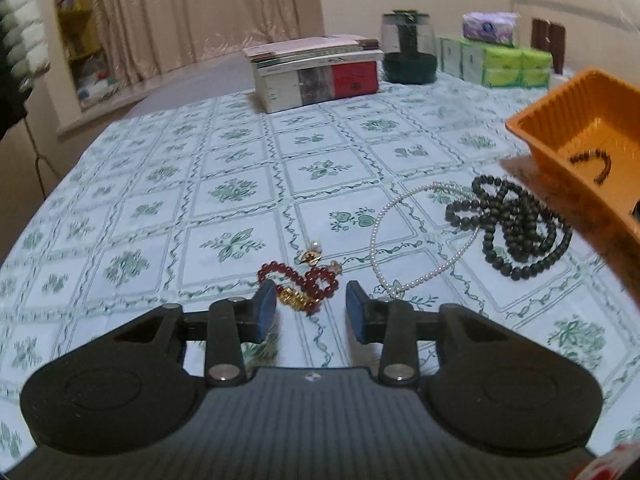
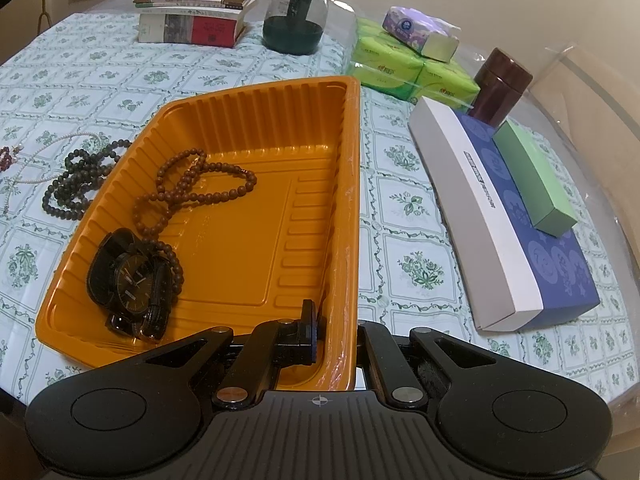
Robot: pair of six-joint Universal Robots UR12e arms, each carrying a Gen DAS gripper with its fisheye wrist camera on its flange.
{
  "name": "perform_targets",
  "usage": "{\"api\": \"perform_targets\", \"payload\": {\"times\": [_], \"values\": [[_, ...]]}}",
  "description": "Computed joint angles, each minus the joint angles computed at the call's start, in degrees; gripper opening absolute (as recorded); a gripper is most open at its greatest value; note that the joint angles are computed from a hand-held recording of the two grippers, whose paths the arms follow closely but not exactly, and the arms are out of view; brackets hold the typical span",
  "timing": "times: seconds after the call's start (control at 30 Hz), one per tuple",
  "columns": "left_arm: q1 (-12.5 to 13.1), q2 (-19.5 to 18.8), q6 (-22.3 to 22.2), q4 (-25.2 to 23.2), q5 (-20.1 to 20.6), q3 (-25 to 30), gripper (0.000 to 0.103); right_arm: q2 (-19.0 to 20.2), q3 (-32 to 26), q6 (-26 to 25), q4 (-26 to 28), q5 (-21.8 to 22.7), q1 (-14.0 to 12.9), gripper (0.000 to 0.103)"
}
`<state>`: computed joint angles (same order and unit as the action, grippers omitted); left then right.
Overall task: Organize jewelry
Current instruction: 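Reach down and grasp the red bead bracelet with the left tool, then carry the red bead bracelet into the tray and open the left tool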
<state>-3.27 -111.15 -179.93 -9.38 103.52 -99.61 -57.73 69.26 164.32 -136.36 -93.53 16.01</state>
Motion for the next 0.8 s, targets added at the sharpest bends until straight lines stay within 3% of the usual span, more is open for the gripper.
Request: {"api": "perform_targets", "payload": {"times": [0.23,0.8], "values": [[0.0,-0.5,1.2,-3.0,0.6,1.0,0.005,0.1,-0.2,0.0,0.2,0.0,0.0,0.004],[0.7,3.8,1.4,0.5,-4.7,0.7,0.004,0.1,-0.1,-0.4,0.0,-0.3,0.1,0.004]]}}
